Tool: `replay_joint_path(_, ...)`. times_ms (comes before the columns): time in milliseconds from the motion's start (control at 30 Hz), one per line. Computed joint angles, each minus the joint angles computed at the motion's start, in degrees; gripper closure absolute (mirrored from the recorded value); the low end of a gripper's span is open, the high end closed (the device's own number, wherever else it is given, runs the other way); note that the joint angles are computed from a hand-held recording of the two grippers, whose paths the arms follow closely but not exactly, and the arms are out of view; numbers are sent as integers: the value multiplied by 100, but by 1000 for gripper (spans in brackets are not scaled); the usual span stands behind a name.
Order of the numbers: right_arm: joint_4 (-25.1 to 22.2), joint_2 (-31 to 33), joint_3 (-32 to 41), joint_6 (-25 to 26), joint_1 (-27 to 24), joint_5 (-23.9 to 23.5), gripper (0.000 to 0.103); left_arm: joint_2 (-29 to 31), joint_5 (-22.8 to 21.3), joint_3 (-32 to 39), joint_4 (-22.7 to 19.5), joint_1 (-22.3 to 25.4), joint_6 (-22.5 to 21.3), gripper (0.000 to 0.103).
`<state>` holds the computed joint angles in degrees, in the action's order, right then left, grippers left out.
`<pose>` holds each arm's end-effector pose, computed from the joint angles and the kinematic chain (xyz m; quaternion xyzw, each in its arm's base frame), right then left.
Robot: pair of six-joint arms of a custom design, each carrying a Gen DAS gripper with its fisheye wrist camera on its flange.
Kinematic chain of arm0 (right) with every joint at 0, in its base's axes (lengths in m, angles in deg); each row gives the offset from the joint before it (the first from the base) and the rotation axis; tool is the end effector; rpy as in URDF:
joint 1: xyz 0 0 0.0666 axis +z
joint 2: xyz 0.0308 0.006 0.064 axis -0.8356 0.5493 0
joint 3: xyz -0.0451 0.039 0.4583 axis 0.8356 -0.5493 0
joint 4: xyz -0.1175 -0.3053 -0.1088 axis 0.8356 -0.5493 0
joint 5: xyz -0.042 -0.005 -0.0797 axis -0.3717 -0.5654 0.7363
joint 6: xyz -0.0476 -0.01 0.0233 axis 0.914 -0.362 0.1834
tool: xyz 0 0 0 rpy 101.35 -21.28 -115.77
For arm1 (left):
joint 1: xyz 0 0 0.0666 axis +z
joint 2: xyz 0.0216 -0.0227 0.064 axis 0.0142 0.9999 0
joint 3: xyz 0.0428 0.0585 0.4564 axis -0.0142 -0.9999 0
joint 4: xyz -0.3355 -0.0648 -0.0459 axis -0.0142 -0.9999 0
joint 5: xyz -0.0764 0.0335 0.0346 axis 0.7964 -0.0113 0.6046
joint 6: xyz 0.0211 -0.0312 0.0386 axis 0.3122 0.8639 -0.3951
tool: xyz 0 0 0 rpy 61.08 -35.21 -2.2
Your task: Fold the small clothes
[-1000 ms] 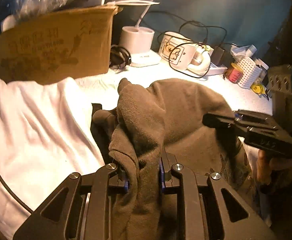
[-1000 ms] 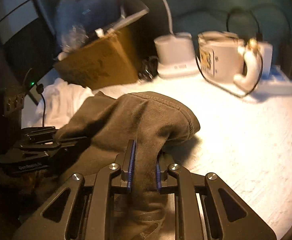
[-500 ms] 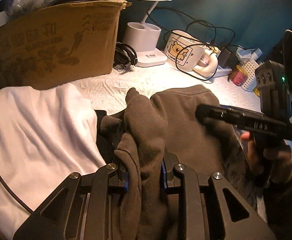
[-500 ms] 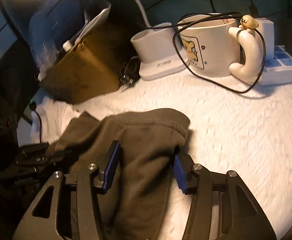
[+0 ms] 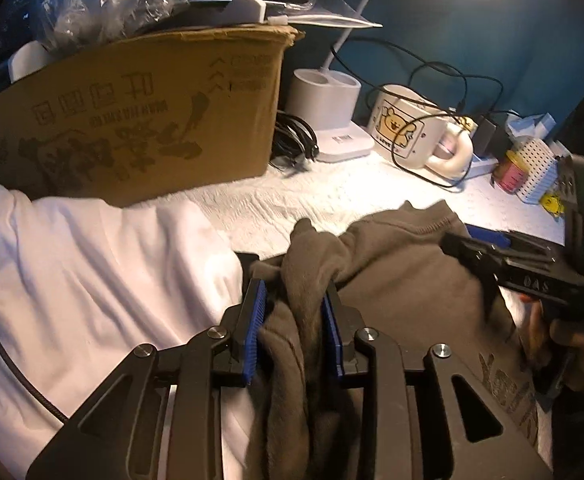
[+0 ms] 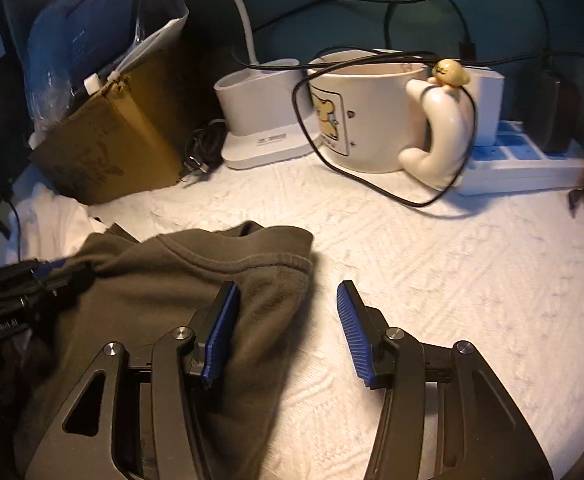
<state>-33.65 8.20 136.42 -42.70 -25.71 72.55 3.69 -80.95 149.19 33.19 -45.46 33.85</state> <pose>0.3928 0.2364 0.3246 -0.1265 0.9077 0.1716 0.3615 0.3252 -0.3223 0.3446 0.0276 0.9371 -0.0711 0.3406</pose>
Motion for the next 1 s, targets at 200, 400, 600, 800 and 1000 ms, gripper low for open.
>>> replay_joint_path(200,-148,-176,-141,-170,118,312,50,135,-506,276,-586,-170,-7,68)
replay_joint_path(400,-177,-428,-355,-260,196,443,50,39,-587,373,-1054,-303,212,66)
replay_joint_path(600,-199,-736,-626,-300,298,487,50,-102,-1031,369,-1406,-657,543,46)
replay_joint_path(800,-159,-967,-904,-357,463,412,50,-346,-1001,131,-1231,-982,774,46)
replay_joint_path(1000,-126,-1272,-1270,-523,713,415,50,-397,-875,-69,-1186,-1250,1056,45)
